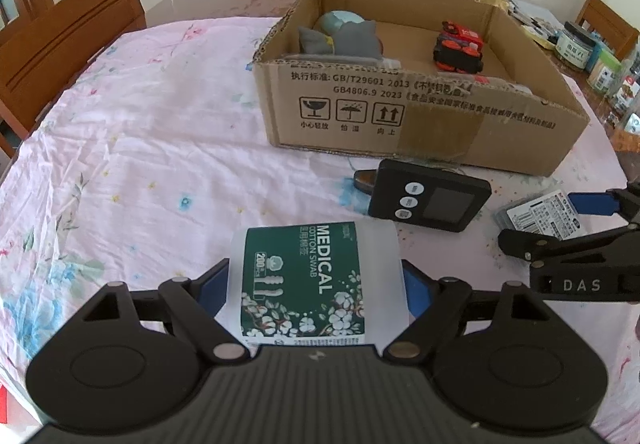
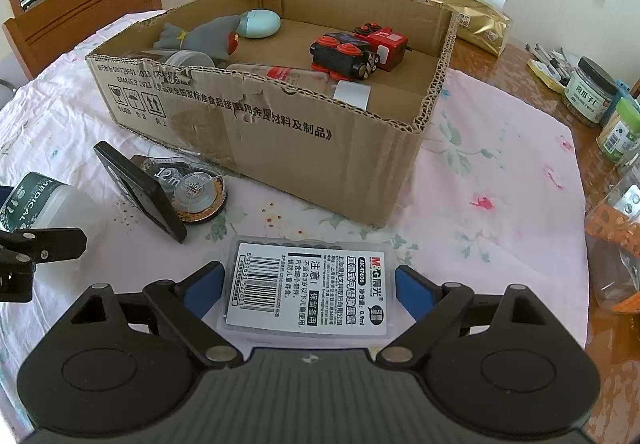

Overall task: Organize rigid objects
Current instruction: 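Close the left gripper on the green swab box while the right grasps the white label pack, then drop the white label pack into the box with the right gripper while the left carries the swab box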

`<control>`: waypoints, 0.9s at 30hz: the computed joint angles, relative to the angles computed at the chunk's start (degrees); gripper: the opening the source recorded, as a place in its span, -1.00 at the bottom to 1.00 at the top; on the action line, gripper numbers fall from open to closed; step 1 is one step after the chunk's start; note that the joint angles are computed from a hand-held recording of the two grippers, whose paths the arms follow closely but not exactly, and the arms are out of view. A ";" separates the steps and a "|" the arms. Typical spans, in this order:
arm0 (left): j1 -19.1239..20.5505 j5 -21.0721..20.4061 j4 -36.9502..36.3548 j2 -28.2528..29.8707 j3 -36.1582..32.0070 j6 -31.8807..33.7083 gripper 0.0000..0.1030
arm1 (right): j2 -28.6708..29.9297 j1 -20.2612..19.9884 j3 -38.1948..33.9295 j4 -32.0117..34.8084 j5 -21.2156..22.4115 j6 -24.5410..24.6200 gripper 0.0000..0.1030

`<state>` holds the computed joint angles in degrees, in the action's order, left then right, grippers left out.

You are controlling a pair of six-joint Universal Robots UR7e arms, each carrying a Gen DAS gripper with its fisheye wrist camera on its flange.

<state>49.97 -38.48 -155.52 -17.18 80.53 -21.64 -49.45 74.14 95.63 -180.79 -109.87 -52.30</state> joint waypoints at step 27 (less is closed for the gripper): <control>-0.54 -6.39 3.70 -6.67 -0.20 13.92 0.60 | -8.36 2.22 0.93 9.04 0.05 -1.39 0.79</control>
